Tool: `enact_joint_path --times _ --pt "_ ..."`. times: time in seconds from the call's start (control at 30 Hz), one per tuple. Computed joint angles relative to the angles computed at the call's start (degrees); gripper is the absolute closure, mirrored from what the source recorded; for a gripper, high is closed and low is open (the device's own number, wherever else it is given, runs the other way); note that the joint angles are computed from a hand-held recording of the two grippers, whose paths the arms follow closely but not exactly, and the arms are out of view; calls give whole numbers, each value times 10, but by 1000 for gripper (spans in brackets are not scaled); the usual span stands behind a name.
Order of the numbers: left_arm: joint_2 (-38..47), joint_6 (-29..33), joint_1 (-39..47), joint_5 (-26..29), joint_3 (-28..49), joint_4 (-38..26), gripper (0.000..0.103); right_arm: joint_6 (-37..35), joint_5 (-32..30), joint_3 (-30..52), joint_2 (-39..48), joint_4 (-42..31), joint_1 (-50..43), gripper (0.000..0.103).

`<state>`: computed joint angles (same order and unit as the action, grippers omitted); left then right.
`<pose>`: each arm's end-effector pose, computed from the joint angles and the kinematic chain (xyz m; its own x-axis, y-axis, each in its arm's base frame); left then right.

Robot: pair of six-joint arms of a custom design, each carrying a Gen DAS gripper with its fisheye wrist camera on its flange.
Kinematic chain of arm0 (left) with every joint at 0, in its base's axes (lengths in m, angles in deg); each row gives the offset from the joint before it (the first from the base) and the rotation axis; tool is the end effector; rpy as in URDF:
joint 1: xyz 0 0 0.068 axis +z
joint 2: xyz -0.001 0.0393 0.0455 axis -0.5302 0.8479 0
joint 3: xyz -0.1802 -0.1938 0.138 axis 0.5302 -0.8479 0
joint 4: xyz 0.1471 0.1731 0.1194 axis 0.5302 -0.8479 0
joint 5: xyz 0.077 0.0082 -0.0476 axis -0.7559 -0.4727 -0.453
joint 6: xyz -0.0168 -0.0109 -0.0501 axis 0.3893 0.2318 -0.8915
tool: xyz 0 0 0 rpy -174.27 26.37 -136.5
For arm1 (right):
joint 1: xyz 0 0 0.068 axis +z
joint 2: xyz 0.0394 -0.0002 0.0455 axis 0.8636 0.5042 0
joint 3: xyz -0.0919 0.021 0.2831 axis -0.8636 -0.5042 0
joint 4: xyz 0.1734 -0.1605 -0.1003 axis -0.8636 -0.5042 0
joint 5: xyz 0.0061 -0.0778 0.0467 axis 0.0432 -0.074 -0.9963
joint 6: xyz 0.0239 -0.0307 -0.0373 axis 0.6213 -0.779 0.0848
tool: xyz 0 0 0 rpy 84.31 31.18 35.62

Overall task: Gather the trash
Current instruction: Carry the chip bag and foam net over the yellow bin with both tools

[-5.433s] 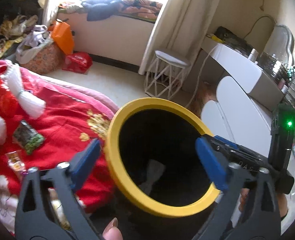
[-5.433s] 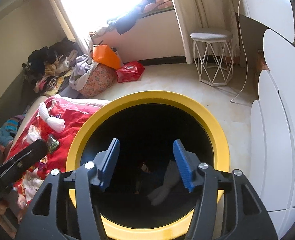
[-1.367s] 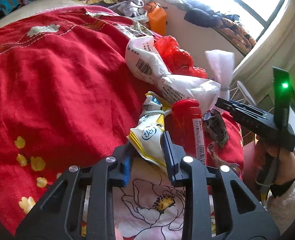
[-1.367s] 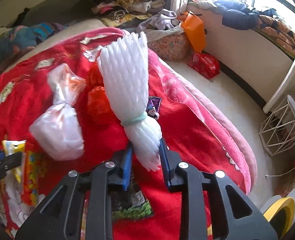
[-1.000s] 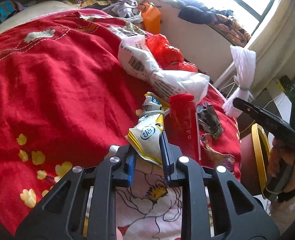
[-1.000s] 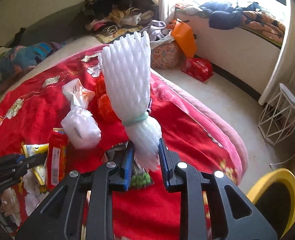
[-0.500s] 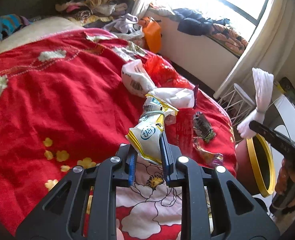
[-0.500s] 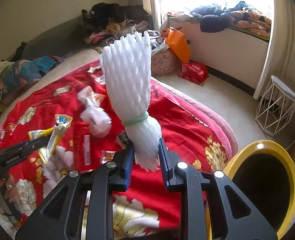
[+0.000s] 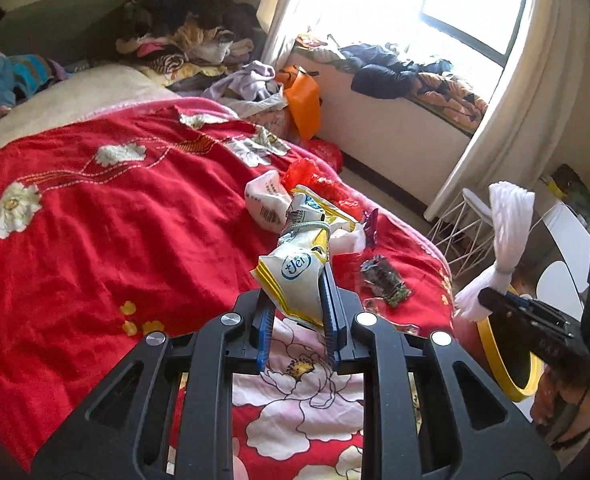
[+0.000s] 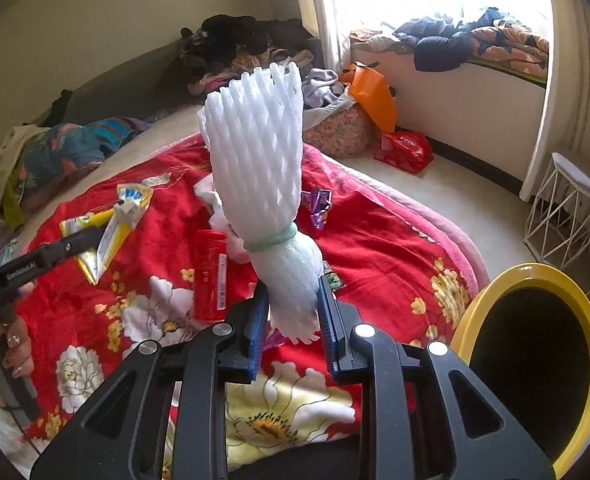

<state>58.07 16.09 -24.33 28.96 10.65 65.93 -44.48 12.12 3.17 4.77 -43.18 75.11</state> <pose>0.3107 0.0242 0.2511 -0.6682 -0.0012 -0.7440 0.3009 0.9141 -0.2718 0.2769 0.0738 0.2242 -0.6525 0.0869 -0.7528 -0.0486 0.9866 0.1560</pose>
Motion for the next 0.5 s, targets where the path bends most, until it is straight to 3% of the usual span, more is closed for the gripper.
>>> enact_joint_path --times 0.5 --pt "-52 -11 -27 -2 -15 -2 87 4 5 -29 -60 -9 13 80"
